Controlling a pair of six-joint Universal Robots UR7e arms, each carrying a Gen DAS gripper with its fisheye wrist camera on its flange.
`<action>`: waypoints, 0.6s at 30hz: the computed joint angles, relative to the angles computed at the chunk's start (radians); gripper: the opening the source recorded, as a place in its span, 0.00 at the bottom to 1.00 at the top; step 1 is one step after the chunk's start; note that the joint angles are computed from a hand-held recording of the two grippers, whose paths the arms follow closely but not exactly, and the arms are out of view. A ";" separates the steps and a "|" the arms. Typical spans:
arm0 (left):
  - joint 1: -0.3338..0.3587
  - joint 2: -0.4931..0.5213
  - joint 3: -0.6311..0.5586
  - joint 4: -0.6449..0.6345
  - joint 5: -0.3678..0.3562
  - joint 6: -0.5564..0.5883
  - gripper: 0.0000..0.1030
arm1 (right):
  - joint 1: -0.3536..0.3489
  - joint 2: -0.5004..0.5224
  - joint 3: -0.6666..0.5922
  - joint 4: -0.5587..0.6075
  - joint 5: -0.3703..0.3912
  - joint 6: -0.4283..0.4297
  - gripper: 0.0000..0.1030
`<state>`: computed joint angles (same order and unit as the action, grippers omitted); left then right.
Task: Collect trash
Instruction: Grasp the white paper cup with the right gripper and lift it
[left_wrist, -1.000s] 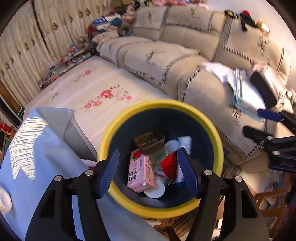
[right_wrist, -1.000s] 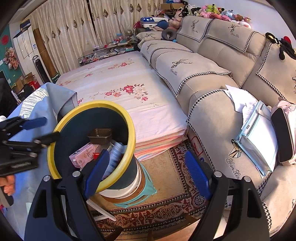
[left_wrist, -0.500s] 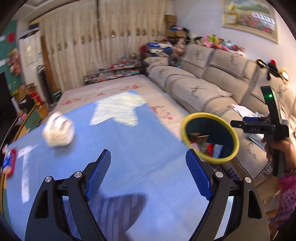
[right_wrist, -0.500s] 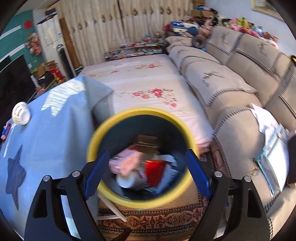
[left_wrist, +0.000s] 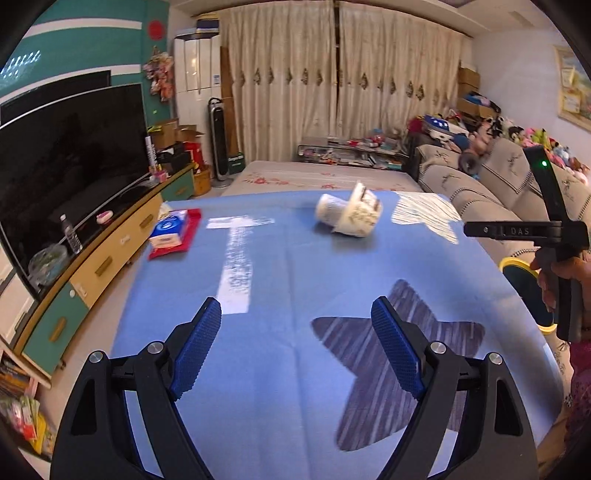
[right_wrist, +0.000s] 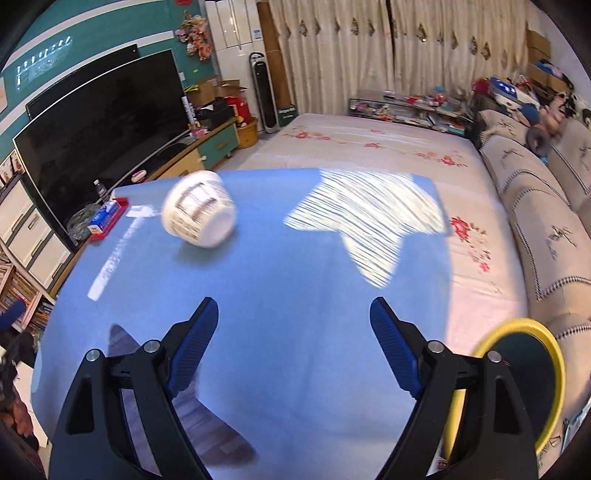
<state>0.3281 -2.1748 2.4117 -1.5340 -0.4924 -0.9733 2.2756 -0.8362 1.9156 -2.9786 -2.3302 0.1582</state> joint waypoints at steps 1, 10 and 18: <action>0.009 -0.019 0.001 0.000 0.004 0.013 0.80 | 0.003 0.022 -0.030 0.008 0.014 0.003 0.77; 0.033 -0.059 0.029 -0.130 -0.003 0.148 0.80 | -0.004 0.193 -0.292 0.104 0.135 -0.292 0.84; 0.083 0.009 0.038 -0.284 -0.009 0.257 0.80 | -0.068 0.245 -0.350 0.158 0.160 -0.504 0.89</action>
<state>0.4113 -2.1662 2.4497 -1.8185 -0.5011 -0.7163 2.2080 -0.5914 1.5655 -2.8202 -2.1704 -0.3460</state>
